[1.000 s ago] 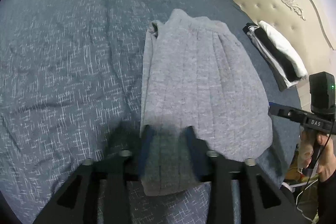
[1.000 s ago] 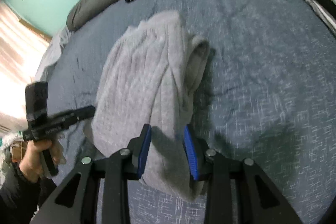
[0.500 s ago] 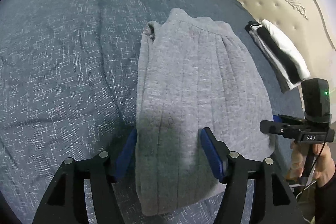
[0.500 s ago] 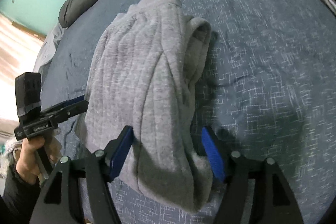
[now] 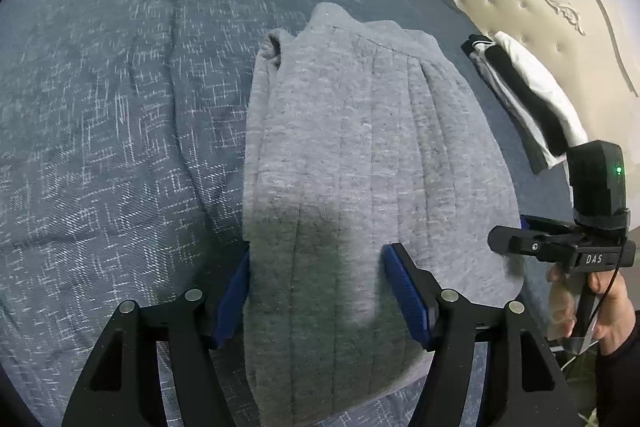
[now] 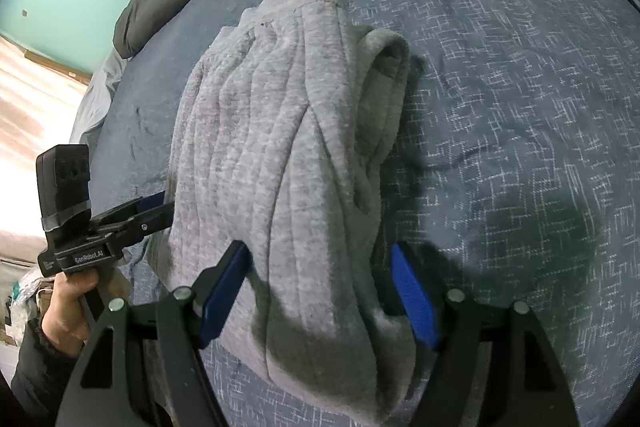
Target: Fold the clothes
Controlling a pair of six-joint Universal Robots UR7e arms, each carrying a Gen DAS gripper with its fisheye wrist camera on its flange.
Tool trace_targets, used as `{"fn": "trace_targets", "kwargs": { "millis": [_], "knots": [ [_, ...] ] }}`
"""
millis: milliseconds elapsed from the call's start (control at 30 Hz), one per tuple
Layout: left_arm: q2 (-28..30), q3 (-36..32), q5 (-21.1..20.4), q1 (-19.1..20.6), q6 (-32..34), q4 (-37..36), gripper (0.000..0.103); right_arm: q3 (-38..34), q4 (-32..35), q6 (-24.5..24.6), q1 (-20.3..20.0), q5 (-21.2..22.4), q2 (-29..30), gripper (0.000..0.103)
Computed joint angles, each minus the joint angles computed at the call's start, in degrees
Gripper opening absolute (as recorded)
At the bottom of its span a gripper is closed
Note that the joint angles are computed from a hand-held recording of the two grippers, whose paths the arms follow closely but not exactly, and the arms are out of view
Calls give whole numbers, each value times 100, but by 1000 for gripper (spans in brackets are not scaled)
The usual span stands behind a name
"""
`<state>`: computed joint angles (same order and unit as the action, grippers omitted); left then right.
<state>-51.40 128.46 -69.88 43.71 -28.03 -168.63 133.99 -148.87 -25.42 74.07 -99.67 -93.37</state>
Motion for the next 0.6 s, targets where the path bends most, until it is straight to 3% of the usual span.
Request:
{"fn": "trace_targets", "kwargs": {
  "millis": [200,433,600],
  "knots": [
    [29,9,-312,192,39,-125,71,-36,-70,-12,-2,-82,161,76],
    [209,-81,-551,331,127,-302,74,-99,103,-61,-148,209,301,77],
    [344,-167,-670,443,175,-425,76,-187,54,-29,-36,140,520,77]
  ]
}}
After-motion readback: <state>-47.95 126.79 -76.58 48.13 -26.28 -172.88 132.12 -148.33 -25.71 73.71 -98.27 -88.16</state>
